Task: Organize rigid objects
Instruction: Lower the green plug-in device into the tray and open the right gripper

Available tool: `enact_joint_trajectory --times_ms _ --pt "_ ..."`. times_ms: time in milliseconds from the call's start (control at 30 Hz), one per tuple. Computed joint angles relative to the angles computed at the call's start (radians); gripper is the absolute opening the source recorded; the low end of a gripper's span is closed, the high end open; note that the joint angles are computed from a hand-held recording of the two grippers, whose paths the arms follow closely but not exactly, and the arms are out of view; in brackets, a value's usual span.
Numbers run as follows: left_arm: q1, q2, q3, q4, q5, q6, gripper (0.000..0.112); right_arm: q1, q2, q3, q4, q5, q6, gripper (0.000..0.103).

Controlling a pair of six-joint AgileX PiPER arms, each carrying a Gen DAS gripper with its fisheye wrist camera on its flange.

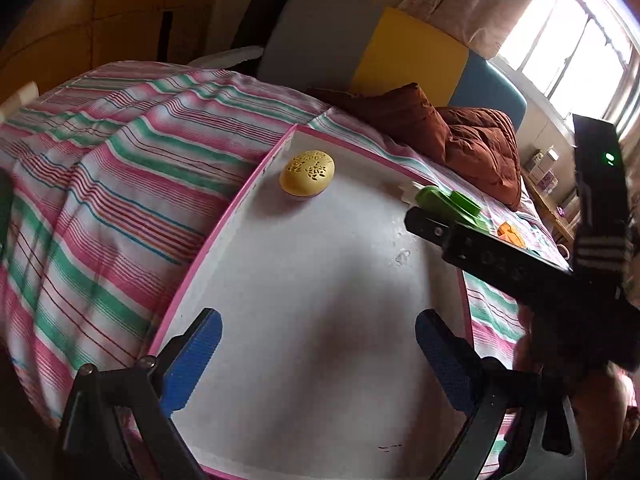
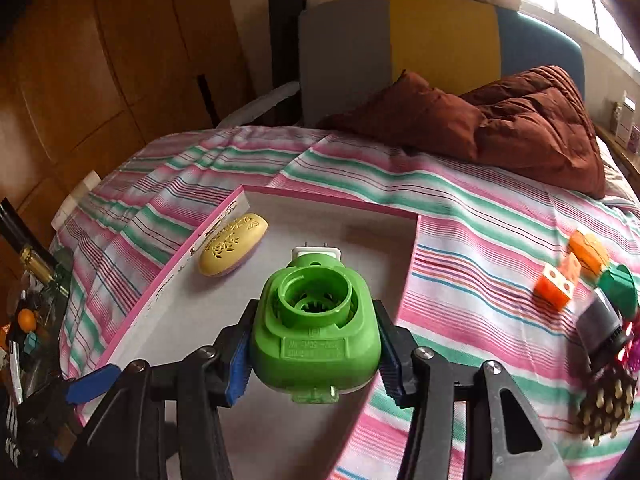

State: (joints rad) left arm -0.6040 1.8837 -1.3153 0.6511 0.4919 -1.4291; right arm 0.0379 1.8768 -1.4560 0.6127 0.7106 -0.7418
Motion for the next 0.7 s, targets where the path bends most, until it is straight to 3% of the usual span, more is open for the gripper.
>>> enact_joint_trajectory --times_ms 67,167,267,333,500,700 --pt "0.005 0.0 -0.001 -0.002 0.026 -0.017 0.098 0.042 0.055 -0.076 -0.091 -0.001 0.082 0.052" --pt "0.032 -0.018 0.036 -0.033 -0.04 -0.005 0.098 0.093 0.139 -0.197 -0.213 0.023 0.198 0.053" --pt "0.016 -0.022 0.032 0.021 -0.01 -0.058 0.099 0.106 0.233 -0.341 -0.232 0.116 0.277 0.053" --pt "0.016 -0.029 0.042 0.043 -0.015 -0.089 0.099 0.125 0.254 -0.378 -0.285 0.126 0.308 0.053" --pt "0.035 -0.051 0.072 0.047 -0.065 -0.119 0.1 0.108 0.174 -0.27 -0.215 0.061 0.217 0.055" --pt "0.025 -0.054 0.07 0.071 -0.088 -0.116 0.1 0.043 -0.003 -0.022 -0.064 -0.044 0.014 0.056"
